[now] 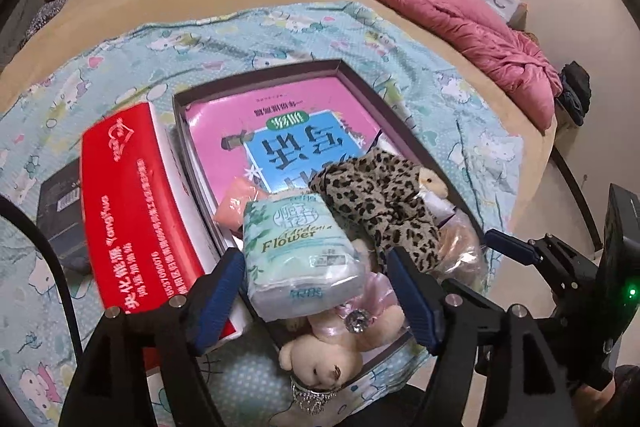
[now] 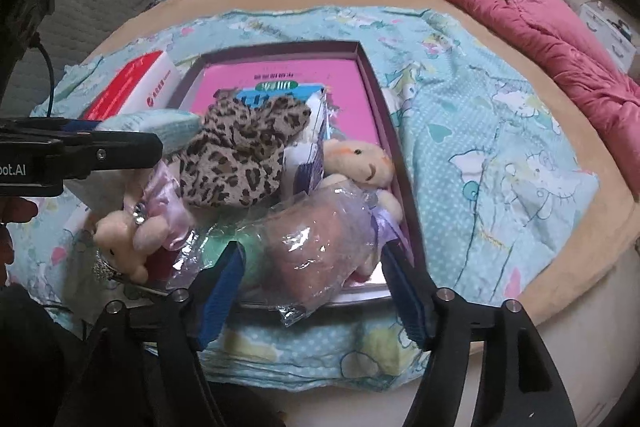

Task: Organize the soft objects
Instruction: 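Lower the tissue pack into the tray and open left tool while right releases ball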

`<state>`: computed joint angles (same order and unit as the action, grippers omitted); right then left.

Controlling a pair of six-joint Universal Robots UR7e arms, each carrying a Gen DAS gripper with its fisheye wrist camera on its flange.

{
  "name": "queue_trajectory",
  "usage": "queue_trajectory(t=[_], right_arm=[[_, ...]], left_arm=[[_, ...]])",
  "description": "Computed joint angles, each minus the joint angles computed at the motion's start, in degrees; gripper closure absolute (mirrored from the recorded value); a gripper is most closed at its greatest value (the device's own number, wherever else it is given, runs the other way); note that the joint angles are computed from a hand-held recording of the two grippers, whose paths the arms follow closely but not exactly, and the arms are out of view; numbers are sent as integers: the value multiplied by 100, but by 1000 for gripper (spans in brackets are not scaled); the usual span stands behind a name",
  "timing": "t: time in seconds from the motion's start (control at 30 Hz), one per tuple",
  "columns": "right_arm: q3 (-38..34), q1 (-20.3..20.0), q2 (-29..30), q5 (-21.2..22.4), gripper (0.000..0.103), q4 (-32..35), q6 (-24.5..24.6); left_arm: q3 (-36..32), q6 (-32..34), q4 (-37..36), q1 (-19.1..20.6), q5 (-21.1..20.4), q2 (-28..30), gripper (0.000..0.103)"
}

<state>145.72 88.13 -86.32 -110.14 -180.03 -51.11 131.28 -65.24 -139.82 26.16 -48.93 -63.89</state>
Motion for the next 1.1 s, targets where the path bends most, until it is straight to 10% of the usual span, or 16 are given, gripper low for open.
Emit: queue_trajectory(t=[0.5,1.1], right_arm=[[178,552,-976,11,24,404,685],[398,2067,-1951,-726,21,1384,3134]], left_arm=[[84,-1018,1246,-795,244,-593,15],[168,-3059,3788,-2026,-106,-1608,14]])
